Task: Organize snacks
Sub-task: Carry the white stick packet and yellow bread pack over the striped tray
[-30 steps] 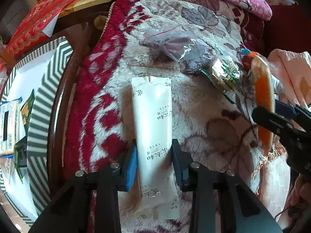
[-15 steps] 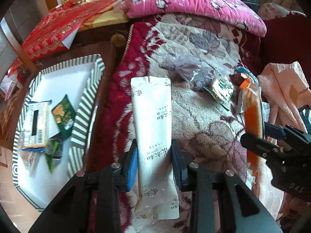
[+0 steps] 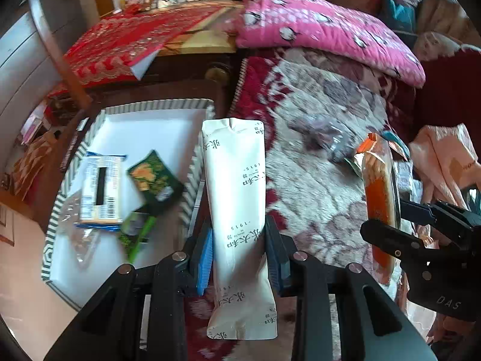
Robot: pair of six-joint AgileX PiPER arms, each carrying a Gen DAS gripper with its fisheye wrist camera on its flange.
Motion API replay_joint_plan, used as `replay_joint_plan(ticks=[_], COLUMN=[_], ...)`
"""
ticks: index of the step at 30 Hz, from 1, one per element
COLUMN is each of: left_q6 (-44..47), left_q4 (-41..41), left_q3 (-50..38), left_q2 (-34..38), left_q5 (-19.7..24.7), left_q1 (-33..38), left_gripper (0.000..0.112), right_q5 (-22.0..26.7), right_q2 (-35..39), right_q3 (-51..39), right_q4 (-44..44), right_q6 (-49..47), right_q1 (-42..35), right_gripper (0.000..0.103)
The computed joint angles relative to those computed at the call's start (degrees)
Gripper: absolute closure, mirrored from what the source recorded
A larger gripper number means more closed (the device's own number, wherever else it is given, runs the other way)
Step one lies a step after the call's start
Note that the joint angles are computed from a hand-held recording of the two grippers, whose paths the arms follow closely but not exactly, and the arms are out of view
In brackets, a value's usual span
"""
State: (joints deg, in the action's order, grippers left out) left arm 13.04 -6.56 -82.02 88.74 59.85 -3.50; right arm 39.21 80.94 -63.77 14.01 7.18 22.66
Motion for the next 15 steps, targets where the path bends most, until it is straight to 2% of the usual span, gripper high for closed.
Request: replay_joint_plan(ticks=[15], left_q6=[6.0], left_q4=[-2.5], left_q3=[-7.3], left_q2=[2.7], left_q5=[2.5], left_q1=[14.6], left_gripper=[0.082], right_q5=[5.8], right_q2=[12.8], right_q3=[-19.8], right_q4=[-4.6], right_q6=[3.2], right_q1=[9.7], right_gripper=[0.043])
